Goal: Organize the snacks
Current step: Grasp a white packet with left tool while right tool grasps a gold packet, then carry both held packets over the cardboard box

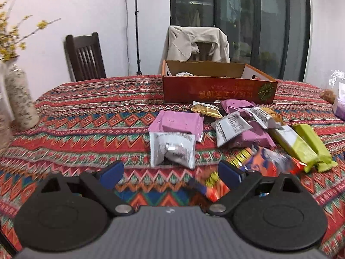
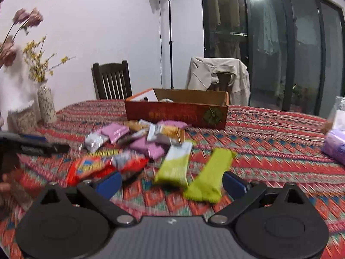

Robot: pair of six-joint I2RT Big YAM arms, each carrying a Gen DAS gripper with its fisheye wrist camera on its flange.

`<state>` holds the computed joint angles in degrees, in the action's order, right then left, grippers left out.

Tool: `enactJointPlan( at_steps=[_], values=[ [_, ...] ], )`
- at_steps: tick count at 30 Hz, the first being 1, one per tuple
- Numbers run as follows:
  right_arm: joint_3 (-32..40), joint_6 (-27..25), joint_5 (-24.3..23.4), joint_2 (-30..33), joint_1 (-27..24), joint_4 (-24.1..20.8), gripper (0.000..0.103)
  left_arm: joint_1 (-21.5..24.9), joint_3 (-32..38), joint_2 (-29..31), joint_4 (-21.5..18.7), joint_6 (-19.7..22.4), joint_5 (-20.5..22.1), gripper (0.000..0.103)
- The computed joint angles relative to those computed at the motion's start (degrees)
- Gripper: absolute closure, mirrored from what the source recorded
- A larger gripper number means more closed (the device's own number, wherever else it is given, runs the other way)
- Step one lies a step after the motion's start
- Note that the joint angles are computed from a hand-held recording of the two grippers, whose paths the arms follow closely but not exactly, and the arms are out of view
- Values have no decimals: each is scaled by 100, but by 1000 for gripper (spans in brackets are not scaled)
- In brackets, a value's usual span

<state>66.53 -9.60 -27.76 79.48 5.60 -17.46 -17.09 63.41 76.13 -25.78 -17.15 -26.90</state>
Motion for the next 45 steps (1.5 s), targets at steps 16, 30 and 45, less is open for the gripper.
enactJointPlan(
  at_steps=[16, 30, 45],
  values=[
    [3492, 831, -135, 2999, 629, -1335, 20, 601, 766, 1153, 188, 343, 829, 34],
    [3059, 595, -275, 2716, 634, -773, 70, 473, 538, 857, 457, 459, 597, 60],
    [449, -134, -355, 224, 145, -169, 82, -710, -506, -1060, 14, -512, -534, 61]
  ],
)
